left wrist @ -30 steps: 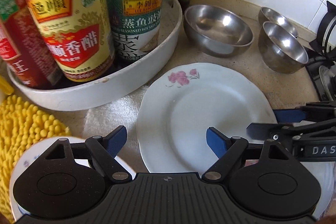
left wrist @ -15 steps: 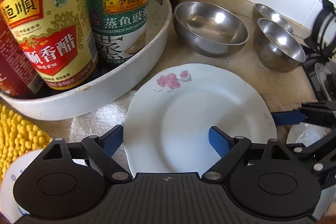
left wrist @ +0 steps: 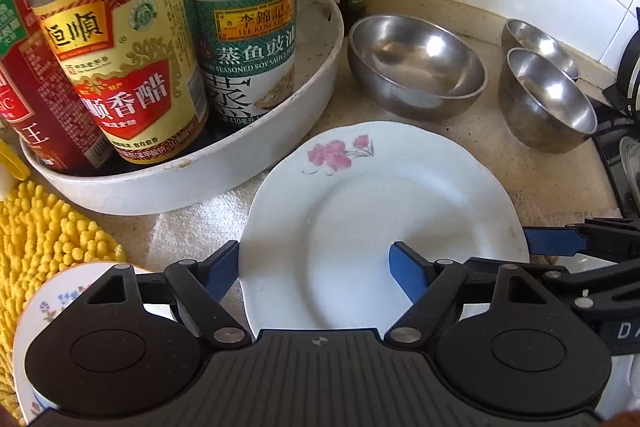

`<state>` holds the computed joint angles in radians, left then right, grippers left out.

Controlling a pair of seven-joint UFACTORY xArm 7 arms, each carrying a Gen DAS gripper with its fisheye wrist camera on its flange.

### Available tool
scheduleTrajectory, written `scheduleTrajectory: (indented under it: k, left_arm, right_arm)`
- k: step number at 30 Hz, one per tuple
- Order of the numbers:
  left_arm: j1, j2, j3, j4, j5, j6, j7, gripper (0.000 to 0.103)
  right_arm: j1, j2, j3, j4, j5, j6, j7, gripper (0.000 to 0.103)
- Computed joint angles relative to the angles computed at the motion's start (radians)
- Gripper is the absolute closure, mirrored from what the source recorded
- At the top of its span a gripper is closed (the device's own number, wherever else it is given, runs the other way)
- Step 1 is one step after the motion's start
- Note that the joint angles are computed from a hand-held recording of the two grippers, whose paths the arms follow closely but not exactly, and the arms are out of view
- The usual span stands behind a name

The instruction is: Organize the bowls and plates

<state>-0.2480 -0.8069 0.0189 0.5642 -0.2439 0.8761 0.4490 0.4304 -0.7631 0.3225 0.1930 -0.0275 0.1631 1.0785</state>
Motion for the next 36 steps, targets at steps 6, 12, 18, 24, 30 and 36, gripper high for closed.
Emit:
scheduleTrajectory:
  k: [6, 12, 18, 24, 30, 36]
  left_arm:
    - [-0.001, -0.029, 0.014, 0.007, -0.011, 0.019, 0.012, 0.016]
    - [0.003, -0.052, 0.010, 0.010, -0.010, 0.030, 0.009, 0.016]
    - [0.008, -0.075, 0.016, 0.013, -0.006, 0.039, 0.014, 0.016]
    - [0.013, -0.104, 0.017, 0.012, -0.002, 0.046, 0.016, 0.016]
    - [0.012, -0.132, 0.021, 0.014, -0.002, 0.054, 0.018, 0.016]
    - [0.004, -0.162, 0.021, 0.020, -0.005, 0.072, 0.018, 0.016]
  right_arm:
    - [-0.008, -0.023, 0.018, 0.005, -0.002, 0.021, 0.026, 0.029]
    - [-0.009, -0.047, 0.025, 0.006, -0.008, 0.028, 0.044, 0.029]
    - [-0.009, -0.052, 0.034, 0.017, -0.014, 0.038, 0.057, 0.029]
    - [-0.006, -0.078, 0.042, 0.016, -0.017, 0.051, 0.075, 0.029]
    - [0.000, -0.123, 0.058, 0.016, -0.022, 0.088, 0.100, 0.029]
    - [0.016, -0.195, 0.082, 0.019, -0.025, 0.166, 0.146, 0.029]
